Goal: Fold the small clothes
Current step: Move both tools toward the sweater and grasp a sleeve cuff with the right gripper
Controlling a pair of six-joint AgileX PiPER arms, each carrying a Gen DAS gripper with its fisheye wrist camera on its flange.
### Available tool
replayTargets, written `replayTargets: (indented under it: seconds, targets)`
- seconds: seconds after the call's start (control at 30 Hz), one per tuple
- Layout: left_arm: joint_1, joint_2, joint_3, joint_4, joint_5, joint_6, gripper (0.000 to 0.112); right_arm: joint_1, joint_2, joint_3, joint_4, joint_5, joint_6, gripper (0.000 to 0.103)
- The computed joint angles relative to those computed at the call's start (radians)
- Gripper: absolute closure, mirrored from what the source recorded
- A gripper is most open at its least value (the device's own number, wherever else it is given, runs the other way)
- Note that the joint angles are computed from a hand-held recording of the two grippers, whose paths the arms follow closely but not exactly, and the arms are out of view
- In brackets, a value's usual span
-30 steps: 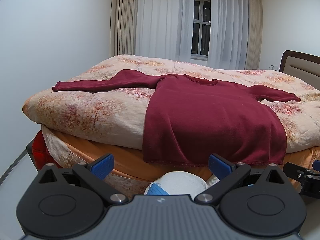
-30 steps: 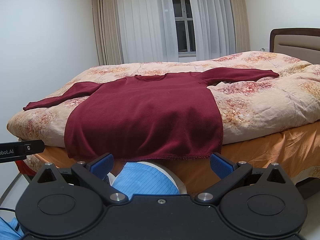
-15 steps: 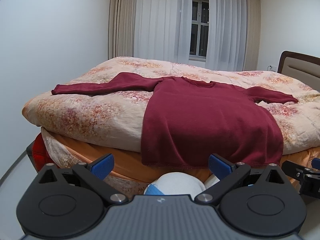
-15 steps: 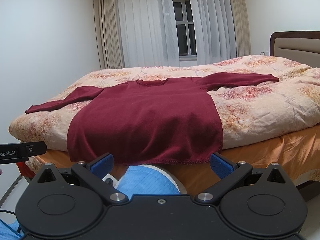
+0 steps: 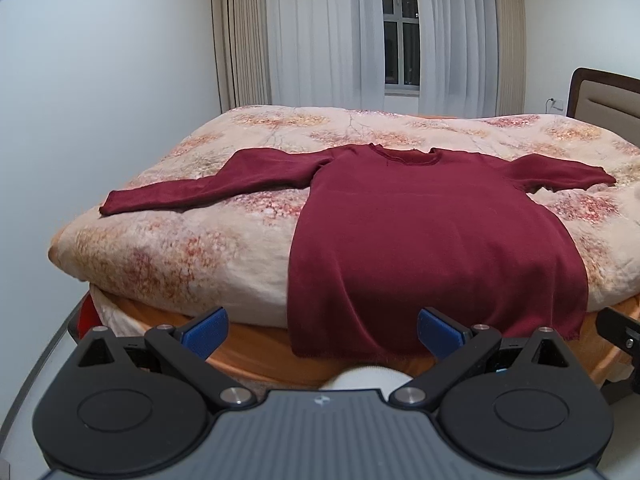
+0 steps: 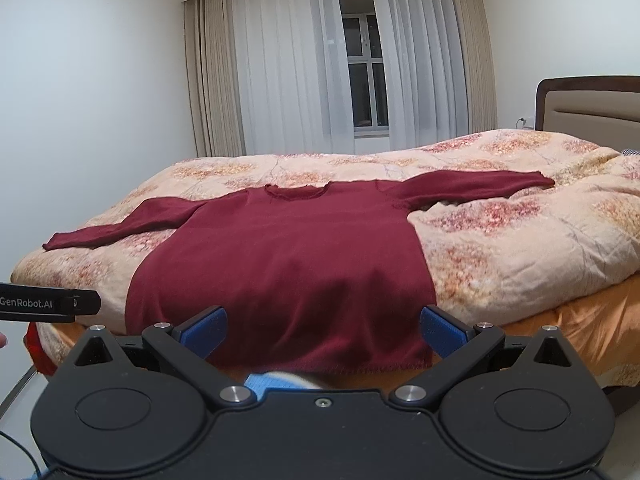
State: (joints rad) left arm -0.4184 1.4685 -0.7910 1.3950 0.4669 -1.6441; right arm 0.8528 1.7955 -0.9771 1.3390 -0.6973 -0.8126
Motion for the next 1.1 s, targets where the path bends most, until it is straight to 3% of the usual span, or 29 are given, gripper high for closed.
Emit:
replayTargets:
  seconds: [0.3, 0.63, 0.9, 1.1]
  targets:
    - [0.067, 0.141, -0.221, -0.175, -0.028, 0.241, 0.010, -0.127, 0.036, -0.096, 0.010, 0.072, -0.094, 0.000]
    - [0.148, 0.432, -0.606, -0.427, -0.041, 0.573, 0.010, -0.331, 0.206, -0.337, -0.024, 0.219, -0.234, 0.000]
    - [0.165, 0.757, -1.082, -0.648, 0.058, 0.841, 0.010, -0.492, 0.415, -0.619, 0.004, 0.346, -0.334, 0.000]
    - [0.162, 1.006, -1.524, -0.805, 0.204, 1.047, 0.010, -0.593, 0.524, -0.778, -0.009, 0.430, -0.339, 0.000]
